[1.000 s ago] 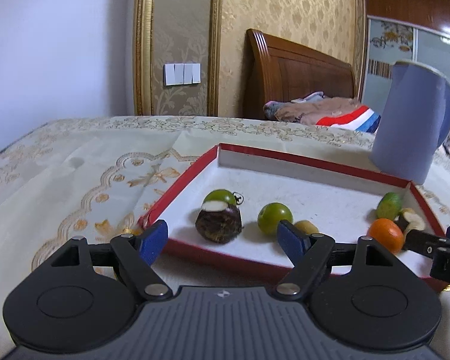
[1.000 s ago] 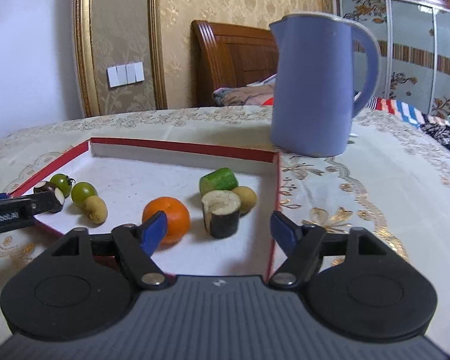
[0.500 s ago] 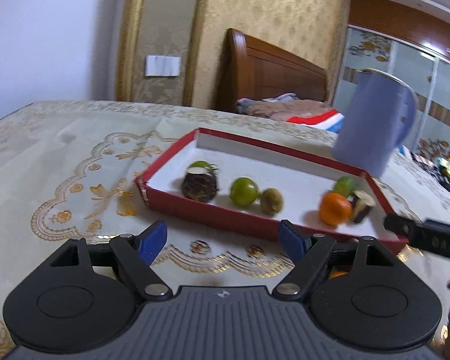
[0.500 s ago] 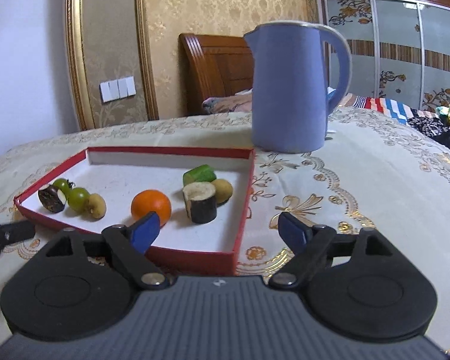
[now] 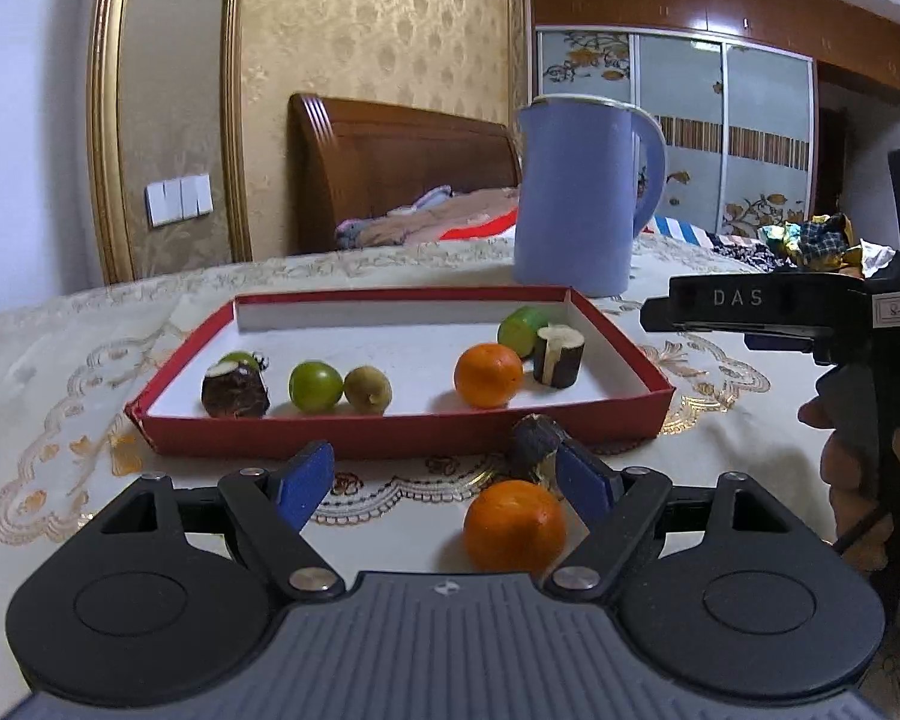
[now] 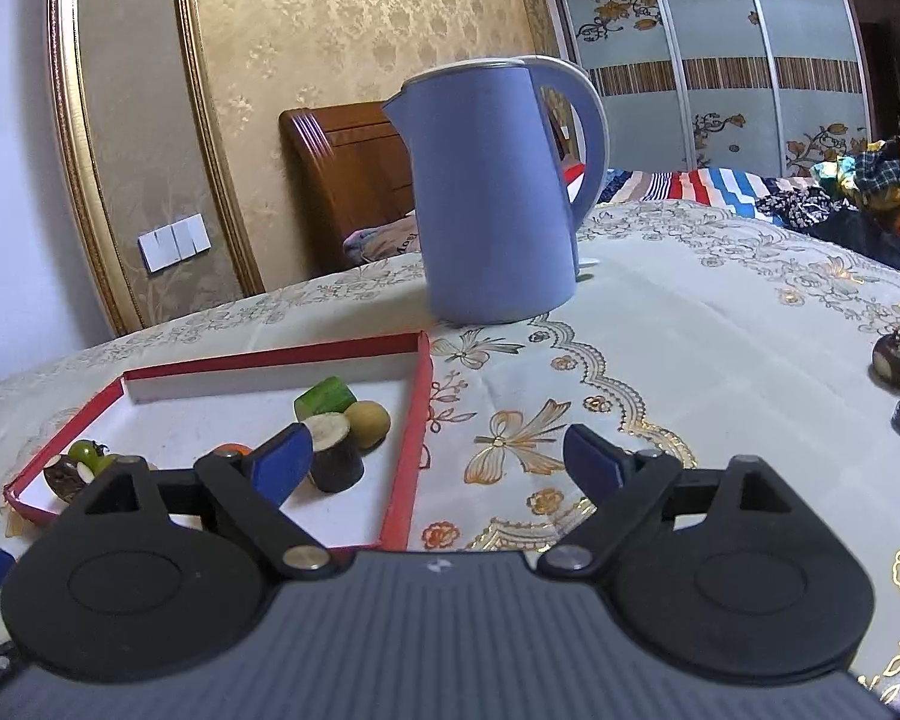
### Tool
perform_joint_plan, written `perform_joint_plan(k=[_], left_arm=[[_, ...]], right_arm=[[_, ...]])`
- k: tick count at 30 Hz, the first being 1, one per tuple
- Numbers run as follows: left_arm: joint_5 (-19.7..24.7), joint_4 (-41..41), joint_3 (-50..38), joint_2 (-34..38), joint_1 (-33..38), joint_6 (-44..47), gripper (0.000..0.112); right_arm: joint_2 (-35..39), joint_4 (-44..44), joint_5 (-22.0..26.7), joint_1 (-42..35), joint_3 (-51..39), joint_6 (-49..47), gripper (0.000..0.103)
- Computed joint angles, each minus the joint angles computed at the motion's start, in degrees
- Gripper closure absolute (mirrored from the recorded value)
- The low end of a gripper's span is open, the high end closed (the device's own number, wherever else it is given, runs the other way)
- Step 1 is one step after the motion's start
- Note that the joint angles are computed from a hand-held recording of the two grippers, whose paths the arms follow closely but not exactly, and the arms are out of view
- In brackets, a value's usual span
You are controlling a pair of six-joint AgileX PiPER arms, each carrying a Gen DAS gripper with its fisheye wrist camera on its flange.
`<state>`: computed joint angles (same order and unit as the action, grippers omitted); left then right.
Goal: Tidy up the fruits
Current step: 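Withdraw both open grippers toward the mandarin and last dark chunk beside the tray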
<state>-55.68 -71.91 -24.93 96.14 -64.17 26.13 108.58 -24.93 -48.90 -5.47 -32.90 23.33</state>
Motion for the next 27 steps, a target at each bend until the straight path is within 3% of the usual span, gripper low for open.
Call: perform_joint_plan(k=[10,14,18,22,24,27], left_arm=[[5.99,1.37,-3.4,1.82,0.89,5.39,0.031],[10.74,-1.81,-5.53,2.43,4.04,9.11,0.031],[9.48,-6.06,-5.5,2.27,5.07,9.38,0.029],[-0.17,-13.16,-5.27,3.52,2.86,8.06,0.029],[-3.22,-14.85,-4.98,3.67,2.19,6.58,0.028],[-3.23,-15.27,-5.08,3.31,2.11,6.96,0.028]], right_arm=[[0.57,3.41,-1.0,-1.0,0.12,0.63,0.009],[0.78,3.3,-0.86,-0.46,0.02,-0.44,0.009],[0.72,4.24,-3.24,-0.34,1.2,-1.81,0.007],[0.69,1.7,-4.4,-0.48,1.82,-2.14,0.007],[0.33,-4.78,-2.95,-1.13,1.5,-0.58,0.007],[-0.4,-16.43,-1.88,-2.71,1.72,2.89,0.007]])
